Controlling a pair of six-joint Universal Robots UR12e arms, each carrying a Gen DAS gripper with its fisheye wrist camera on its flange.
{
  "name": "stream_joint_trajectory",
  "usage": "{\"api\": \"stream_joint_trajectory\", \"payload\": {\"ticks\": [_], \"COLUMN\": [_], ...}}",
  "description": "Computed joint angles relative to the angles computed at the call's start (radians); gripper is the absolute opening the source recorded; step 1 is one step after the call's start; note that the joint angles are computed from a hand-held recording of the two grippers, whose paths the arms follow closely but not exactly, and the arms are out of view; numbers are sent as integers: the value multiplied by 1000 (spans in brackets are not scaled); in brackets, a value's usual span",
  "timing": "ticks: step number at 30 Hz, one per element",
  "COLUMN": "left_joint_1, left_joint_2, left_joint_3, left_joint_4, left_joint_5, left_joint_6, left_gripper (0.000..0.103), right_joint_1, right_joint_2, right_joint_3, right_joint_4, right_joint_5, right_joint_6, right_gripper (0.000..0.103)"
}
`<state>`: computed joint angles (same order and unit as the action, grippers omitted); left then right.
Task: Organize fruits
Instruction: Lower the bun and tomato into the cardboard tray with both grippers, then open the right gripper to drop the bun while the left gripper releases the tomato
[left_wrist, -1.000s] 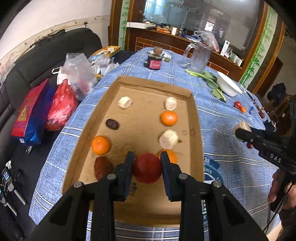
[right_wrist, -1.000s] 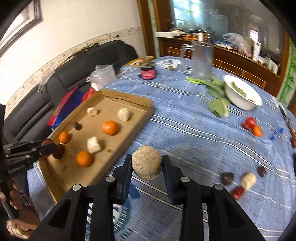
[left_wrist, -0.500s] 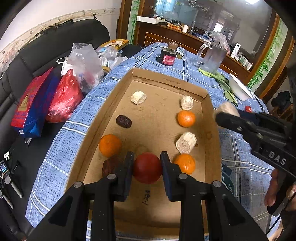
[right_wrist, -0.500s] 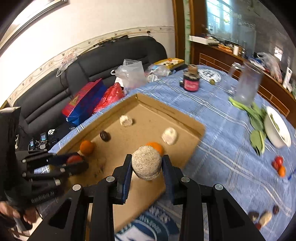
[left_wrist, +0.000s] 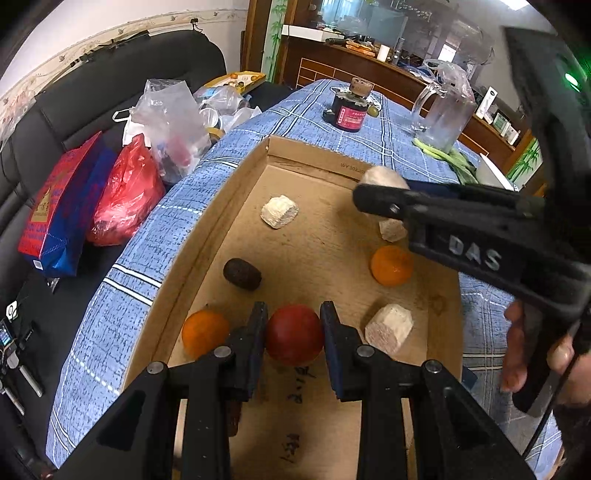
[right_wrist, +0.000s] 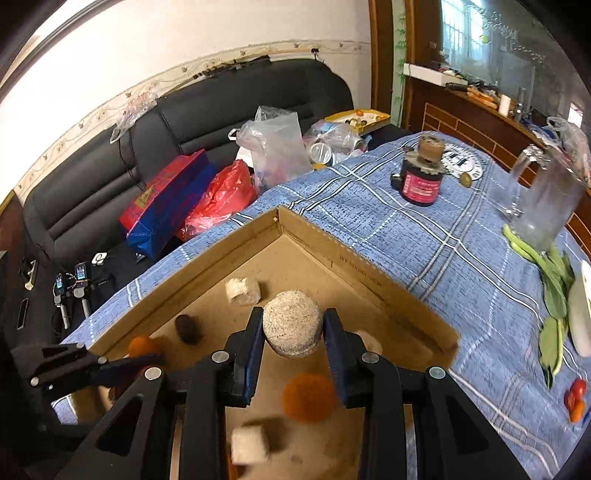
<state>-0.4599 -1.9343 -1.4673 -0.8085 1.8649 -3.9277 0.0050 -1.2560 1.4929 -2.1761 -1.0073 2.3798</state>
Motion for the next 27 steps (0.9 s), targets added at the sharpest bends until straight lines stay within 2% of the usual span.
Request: {"api": "stream_joint_trajectory", "payload": {"ticks": [11, 27], "left_joint_1": [14, 13], "left_joint_2": [-9, -26], "left_joint_3": [-1, 20], "left_joint_4": [-25, -44], "left_joint_5": [-8, 1], "left_joint_6": [-13, 0], "left_gripper": [28, 28], "right_joint_1": [23, 31], "right_joint_2": [73, 99], "right_joint_3": [-80, -100], "right_joint_4": [49, 72], "right_joint_5": [-66, -93], "right_joint_6": [8, 13], "right_gripper": [35, 35]}}
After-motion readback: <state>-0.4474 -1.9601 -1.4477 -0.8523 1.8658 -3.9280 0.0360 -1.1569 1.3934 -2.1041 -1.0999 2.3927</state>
